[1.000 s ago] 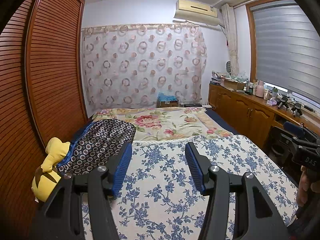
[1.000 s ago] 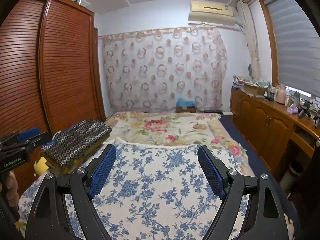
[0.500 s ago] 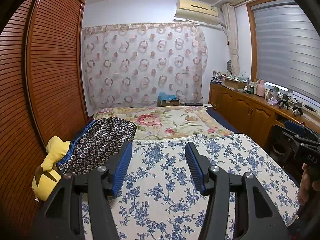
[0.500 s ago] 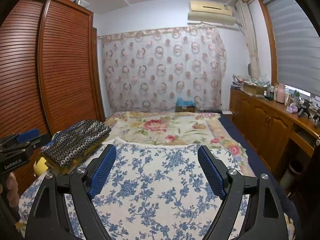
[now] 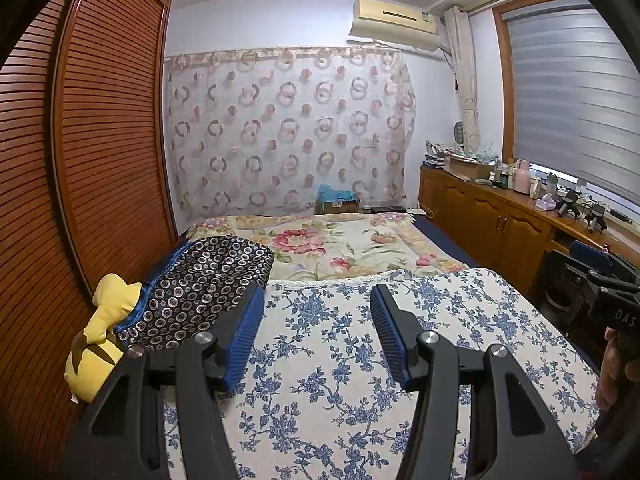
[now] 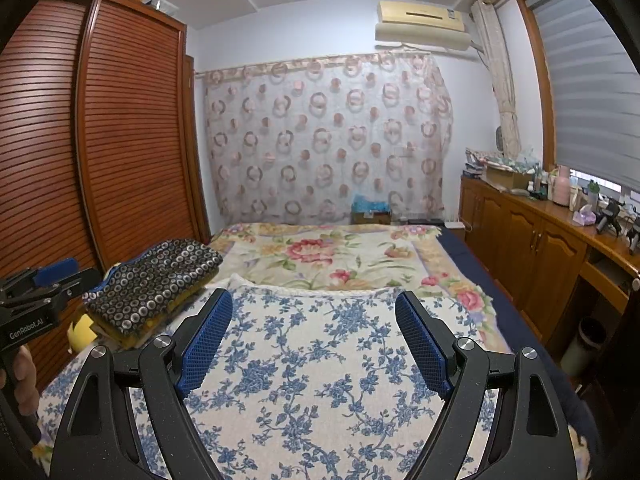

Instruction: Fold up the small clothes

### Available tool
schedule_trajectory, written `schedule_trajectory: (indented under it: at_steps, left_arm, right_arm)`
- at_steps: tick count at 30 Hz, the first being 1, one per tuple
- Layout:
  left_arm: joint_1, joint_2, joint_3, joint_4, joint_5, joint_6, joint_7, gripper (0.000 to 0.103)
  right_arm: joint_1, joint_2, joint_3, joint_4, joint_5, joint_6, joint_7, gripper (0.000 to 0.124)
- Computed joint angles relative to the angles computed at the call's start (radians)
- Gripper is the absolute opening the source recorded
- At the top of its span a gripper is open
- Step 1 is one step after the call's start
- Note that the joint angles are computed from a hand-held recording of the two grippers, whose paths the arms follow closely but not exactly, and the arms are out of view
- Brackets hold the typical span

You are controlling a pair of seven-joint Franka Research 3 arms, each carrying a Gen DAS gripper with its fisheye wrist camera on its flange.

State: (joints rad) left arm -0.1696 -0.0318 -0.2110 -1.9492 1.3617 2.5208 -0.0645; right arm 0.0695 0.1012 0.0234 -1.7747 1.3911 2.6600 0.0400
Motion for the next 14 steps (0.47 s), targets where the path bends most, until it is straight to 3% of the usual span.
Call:
schedule_trajectory:
  at_steps: [14]
  left_arm:
    - [0.0,-0.001,0.001,-0.002,0.003,0.0,-0.002,0.055]
  right_arm:
    - [0.0,-0.001,0.0,-0.003,0.003,-0.001,-0.004,0.086]
